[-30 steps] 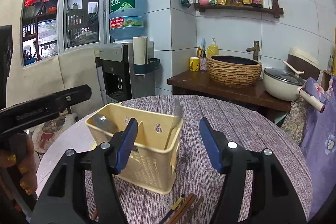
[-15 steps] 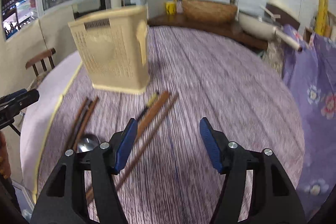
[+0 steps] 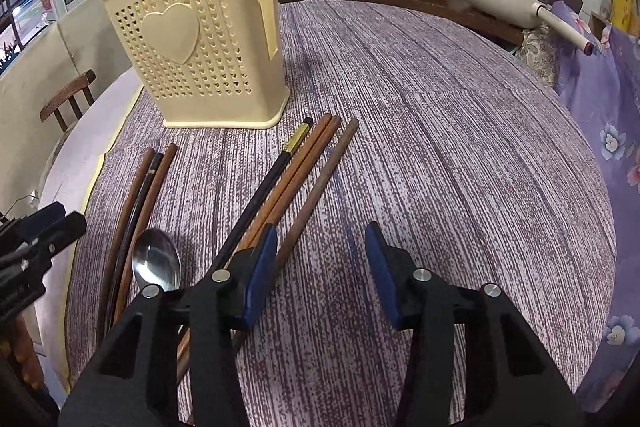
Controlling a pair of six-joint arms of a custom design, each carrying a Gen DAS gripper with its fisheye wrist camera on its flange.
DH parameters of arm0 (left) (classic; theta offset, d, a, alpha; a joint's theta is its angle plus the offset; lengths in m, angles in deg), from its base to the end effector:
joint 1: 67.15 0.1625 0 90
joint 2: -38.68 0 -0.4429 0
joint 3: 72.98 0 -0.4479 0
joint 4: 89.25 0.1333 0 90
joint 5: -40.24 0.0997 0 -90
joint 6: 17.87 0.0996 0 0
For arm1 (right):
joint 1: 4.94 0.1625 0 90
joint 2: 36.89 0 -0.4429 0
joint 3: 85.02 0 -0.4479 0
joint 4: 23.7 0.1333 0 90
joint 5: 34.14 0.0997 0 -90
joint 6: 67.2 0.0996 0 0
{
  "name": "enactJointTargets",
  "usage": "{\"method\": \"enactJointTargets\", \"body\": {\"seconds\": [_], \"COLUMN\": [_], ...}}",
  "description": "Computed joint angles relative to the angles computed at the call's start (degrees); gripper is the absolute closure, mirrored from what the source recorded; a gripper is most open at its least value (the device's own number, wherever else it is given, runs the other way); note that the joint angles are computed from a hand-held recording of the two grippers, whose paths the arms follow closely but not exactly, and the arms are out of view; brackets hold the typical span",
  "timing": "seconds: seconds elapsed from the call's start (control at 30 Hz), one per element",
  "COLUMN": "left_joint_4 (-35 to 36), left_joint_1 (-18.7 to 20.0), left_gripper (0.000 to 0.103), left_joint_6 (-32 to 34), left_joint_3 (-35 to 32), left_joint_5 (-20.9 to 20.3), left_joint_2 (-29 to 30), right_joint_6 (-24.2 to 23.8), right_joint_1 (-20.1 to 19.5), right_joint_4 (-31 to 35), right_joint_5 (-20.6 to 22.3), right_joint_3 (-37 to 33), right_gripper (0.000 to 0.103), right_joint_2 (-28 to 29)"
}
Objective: Organize utensils
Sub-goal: 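Grasp a wooden chopstick with the right gripper while the left gripper grasps another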
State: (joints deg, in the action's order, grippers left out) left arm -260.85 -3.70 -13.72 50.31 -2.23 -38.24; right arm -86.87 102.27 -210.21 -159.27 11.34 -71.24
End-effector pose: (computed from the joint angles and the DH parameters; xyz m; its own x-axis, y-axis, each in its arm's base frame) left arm -0.0517 -0.5661 0.2723 -0.7657 -0.0257 -0.6427 0.4216 0.7345 -0.5317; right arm 0.2809 -0.6502 0.0062 -0.7444 -0.1997 0.6372 -0.5250 0.7646 -0.3737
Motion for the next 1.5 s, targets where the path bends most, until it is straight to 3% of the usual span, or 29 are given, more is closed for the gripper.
{"method": "enactJointTargets", "body": {"seconds": [0.23,0.43,0.73,0.9,1.23,1.5], "left_joint_4": [1.76,2.95,5.69,6.53,6.37,6.0], "left_joint_1": [0.25,0.45,1.6,1.82,1.43,0.98], "left_gripper": [0.045,0.051,0.064,0.065,0.08,0.083], "left_joint_6": [-0.11,0.3,-0.93,-1.79,-1.0,-0.89], "left_joint_3": [-1.5,-3.21,-5.99,-7.08,-9.09,-9.58], "left_joint_5": [0.45,0.66,0.8,0.32,3.86,5.6], "left_joint_2": [1.69,3.52,5.55,6.22,8.91,10.09], "right_joint_6": [3.02,1.51,1.29,1.25,1.94,3.31], "right_joint_1": [0.2,0.6,-0.07,-0.26,-0.37,-0.77], "right_joint_4": [3.58,2.81,5.43,5.1,5.4,5.5], "right_joint_5": [-3.24,-5.5,-4.84,-4.63,-5.11,-4.72], "right_joint_3": [-4.02,-6.24,-9.4,-9.77,-11.78,-13.91], "right_gripper": [0.065,0.073,0.08,0.081,0.085,0.089], "right_joint_2": [2.41,3.88,4.84,5.09,6.2,7.27]}}
